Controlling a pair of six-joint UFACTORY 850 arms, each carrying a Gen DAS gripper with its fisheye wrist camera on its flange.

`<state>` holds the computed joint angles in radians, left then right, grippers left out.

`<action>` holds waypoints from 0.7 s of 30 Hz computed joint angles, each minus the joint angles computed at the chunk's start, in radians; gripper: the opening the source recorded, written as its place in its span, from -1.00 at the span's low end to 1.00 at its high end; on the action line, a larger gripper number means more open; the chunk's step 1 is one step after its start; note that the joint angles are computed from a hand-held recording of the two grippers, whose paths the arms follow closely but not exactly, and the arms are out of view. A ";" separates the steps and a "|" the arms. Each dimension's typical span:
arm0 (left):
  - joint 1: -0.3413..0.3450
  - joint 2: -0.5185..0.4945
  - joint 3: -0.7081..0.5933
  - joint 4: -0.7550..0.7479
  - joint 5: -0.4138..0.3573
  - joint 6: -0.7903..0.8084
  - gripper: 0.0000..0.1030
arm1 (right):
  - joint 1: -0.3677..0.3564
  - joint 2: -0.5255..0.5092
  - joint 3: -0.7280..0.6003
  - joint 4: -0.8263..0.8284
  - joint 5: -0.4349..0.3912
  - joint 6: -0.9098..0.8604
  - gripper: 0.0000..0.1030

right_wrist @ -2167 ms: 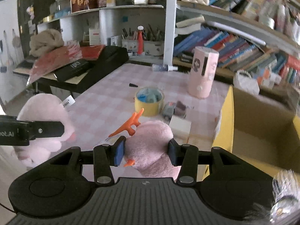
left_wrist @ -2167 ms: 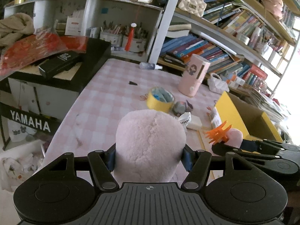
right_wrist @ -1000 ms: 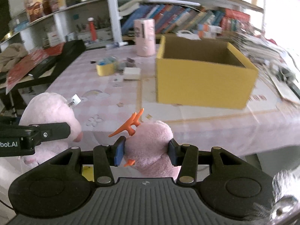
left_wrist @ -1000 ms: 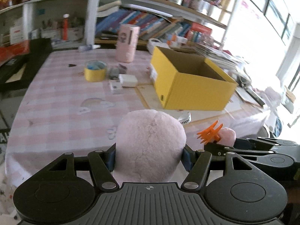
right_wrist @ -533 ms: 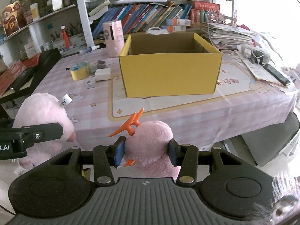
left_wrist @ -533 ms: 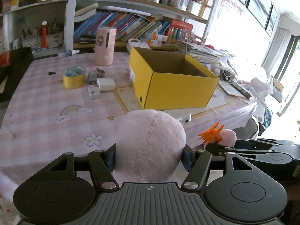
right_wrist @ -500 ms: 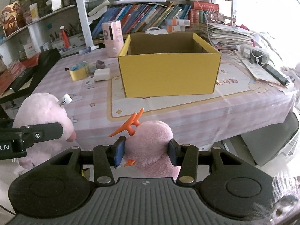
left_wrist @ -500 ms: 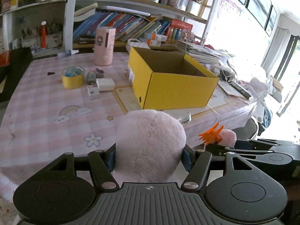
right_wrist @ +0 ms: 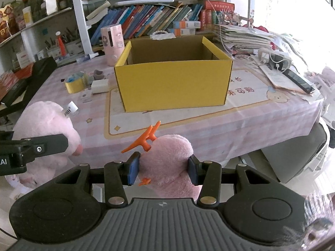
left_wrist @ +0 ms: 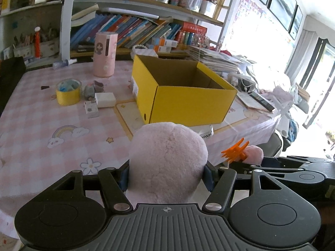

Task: Organize objects
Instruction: 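Carry both plushes up and over the open yellow box with both tools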

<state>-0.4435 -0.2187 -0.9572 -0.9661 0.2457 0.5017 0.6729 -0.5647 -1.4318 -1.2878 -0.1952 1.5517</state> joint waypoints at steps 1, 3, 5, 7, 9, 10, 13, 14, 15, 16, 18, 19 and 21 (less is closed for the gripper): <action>0.001 -0.004 -0.005 0.005 -0.001 -0.003 0.25 | -0.002 -0.002 -0.003 0.000 0.000 -0.001 -0.15; 0.004 -0.011 -0.014 0.013 -0.003 -0.007 0.25 | -0.005 -0.006 -0.012 0.011 -0.001 -0.014 -0.15; 0.007 -0.018 -0.023 0.023 -0.005 -0.015 0.25 | -0.008 -0.011 -0.020 0.022 -0.003 -0.026 -0.15; 0.009 -0.025 -0.032 0.028 -0.006 -0.015 0.25 | -0.012 -0.016 -0.028 0.039 -0.002 -0.047 -0.15; 0.010 -0.032 -0.043 0.030 -0.005 -0.010 0.25 | -0.016 -0.021 -0.037 0.049 -0.002 -0.059 -0.15; 0.011 -0.033 -0.046 0.036 -0.005 -0.013 0.25 | -0.017 -0.023 -0.041 0.049 -0.002 -0.061 -0.15; 0.012 -0.047 -0.065 0.045 -0.001 -0.013 0.25 | -0.024 -0.030 -0.055 0.043 -0.003 -0.061 -0.15; 0.013 -0.052 -0.072 0.046 -0.001 -0.012 0.25 | -0.027 -0.033 -0.060 0.044 -0.002 -0.064 -0.15; 0.013 -0.059 -0.080 0.044 -0.001 -0.010 0.25 | -0.030 -0.037 -0.067 0.054 -0.002 -0.077 -0.15; 0.014 -0.065 -0.088 0.043 -0.002 -0.007 0.25 | -0.034 -0.042 -0.076 0.073 -0.002 -0.098 -0.15; 0.016 -0.081 -0.108 0.039 -0.005 0.000 0.25 | -0.041 -0.051 -0.091 0.114 -0.002 -0.143 -0.15; 0.017 -0.089 -0.118 0.037 -0.006 0.003 0.25 | -0.045 -0.057 -0.100 0.136 -0.001 -0.169 -0.15; 0.020 -0.103 -0.137 0.036 -0.008 0.009 0.25 | -0.052 -0.066 -0.116 0.174 0.003 -0.214 -0.15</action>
